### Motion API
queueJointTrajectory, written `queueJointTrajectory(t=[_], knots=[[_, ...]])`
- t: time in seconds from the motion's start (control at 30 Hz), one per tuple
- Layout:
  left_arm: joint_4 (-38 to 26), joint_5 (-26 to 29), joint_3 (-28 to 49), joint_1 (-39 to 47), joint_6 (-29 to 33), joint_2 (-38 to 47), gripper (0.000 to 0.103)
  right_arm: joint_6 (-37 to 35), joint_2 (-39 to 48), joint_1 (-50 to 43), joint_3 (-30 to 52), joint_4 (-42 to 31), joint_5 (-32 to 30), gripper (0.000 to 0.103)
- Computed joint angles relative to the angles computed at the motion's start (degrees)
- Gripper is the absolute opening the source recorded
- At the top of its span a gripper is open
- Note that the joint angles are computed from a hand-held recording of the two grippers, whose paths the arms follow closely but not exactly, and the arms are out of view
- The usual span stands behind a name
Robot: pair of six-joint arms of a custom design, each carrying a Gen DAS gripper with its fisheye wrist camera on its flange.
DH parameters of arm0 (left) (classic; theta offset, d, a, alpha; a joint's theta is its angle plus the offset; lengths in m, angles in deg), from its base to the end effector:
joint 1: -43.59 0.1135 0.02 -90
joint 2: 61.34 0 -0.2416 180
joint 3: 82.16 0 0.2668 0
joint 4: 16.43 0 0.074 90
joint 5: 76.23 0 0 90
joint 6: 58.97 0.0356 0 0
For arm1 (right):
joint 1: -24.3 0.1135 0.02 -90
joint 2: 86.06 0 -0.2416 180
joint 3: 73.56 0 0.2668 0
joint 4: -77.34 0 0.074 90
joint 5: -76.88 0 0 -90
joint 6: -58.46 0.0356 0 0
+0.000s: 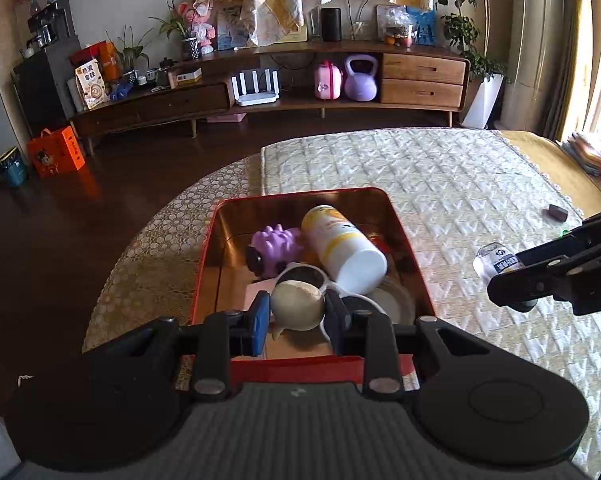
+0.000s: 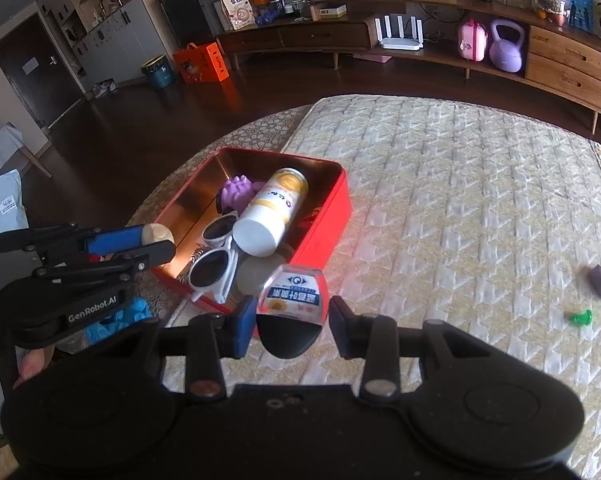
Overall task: Organize rigid objects
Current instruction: 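Carry the ball with the left tool while the right tool carries the bottle over the red tin, then open the left tool releasing the ball into the tin while the right tool releases the bottle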
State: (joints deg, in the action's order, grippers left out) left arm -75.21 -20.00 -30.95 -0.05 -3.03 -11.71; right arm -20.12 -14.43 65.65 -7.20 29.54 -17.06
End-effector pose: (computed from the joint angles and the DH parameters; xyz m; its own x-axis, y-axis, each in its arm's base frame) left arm 0.1485 -0.1143 0.2178 -0.7032 0.0273 -0.7105 -0.0460 0.9954 0.0837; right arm 0.2051 0.1837 0.2307 -0.7248 -0.3748 -0.5781 -0.5576 0.8119 0.1728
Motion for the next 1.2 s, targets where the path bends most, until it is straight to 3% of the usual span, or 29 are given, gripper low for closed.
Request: queueJointTrajectory(t=[0.27, 0.43, 0.77, 1.2], knots=[[5.9, 7.5, -2.0, 12.1, 10.1, 3.3, 0.029, 1.7, 10.1, 3.2, 5.4, 3.5, 2.3, 0.039], [8.5, 10.2, -1.9, 15.2, 12.8, 6.9, 0.029, 2.2, 14.8, 5.3, 7.9, 5.2, 3.6, 0.039], [10.7, 14.2, 0.1, 17.2, 13.1, 14.5, 0.029, 2.6, 18.8, 7.2, 9.5, 6.1, 3.8, 0.039], [10.7, 19.8, 0.4, 20.8, 12.5, 16.8, 0.029, 2.6, 15.1, 5.0, 6.5, 6.9, -0.6, 0.044]])
